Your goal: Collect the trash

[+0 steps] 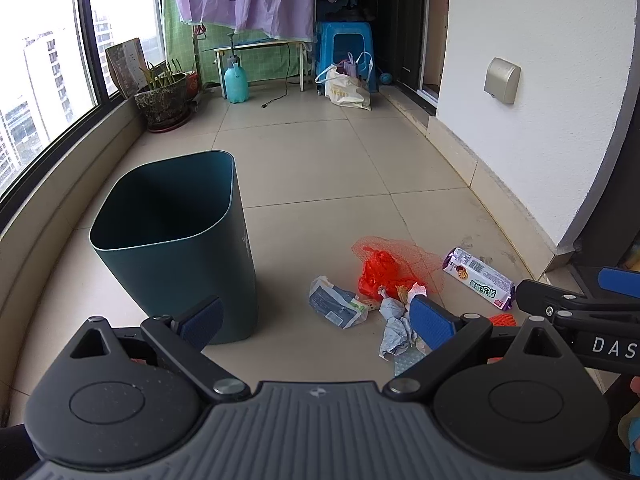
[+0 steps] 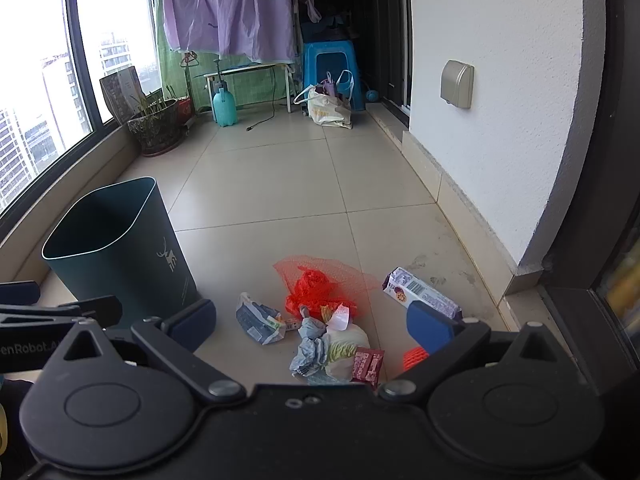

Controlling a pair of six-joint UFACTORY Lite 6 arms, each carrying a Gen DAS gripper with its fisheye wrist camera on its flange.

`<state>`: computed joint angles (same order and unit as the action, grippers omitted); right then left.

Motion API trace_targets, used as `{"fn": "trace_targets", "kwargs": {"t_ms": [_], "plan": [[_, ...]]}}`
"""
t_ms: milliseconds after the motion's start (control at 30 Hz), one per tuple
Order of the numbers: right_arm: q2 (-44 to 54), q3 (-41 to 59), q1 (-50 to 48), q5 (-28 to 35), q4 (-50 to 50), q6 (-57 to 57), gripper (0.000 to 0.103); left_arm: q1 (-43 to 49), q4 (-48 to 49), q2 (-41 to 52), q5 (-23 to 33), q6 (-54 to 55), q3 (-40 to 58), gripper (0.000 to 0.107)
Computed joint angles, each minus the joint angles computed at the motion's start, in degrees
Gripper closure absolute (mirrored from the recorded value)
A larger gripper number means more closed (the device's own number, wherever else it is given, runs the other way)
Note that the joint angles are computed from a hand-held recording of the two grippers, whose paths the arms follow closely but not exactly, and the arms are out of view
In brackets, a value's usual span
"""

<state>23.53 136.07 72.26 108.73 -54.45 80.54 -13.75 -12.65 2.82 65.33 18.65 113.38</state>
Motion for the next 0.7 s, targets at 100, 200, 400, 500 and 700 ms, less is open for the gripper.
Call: {"fn": "trace_targets", "kwargs": {"t_ms": [100, 200, 400, 500, 700], "plan": [[-0.20, -0.19, -0.07, -0.06, -0.04, -0.12, 0.002, 0.53, -0.73, -0.50, -0.04, 0.41, -0.62, 0.007], [-0.36, -0.39, -0.10, -0.10, -0.06, -0.20, 0.002, 0.63, -0.87, -0.51, 0.01, 0.61, -0.63, 0.007], [-1.18, -1.48, 0.01, -0.32, -0.12, 0.05, 0.002, 0.59, -0.95, -0.84, -0.23, 1.02, -1.16, 0.007], [-0.87, -1.04, -0.02, -0.15, -0.09, -0.14, 0.002, 0.47, -0.72, -0.82, -0.30, 0.81, -1.28, 0.007], [-0.78, -1.05, 0.12, -0.09, -0.15, -0.08, 0.002, 0.27, -0.46, -1.31, -0.75, 0.79, -2.28, 0.007]]}}
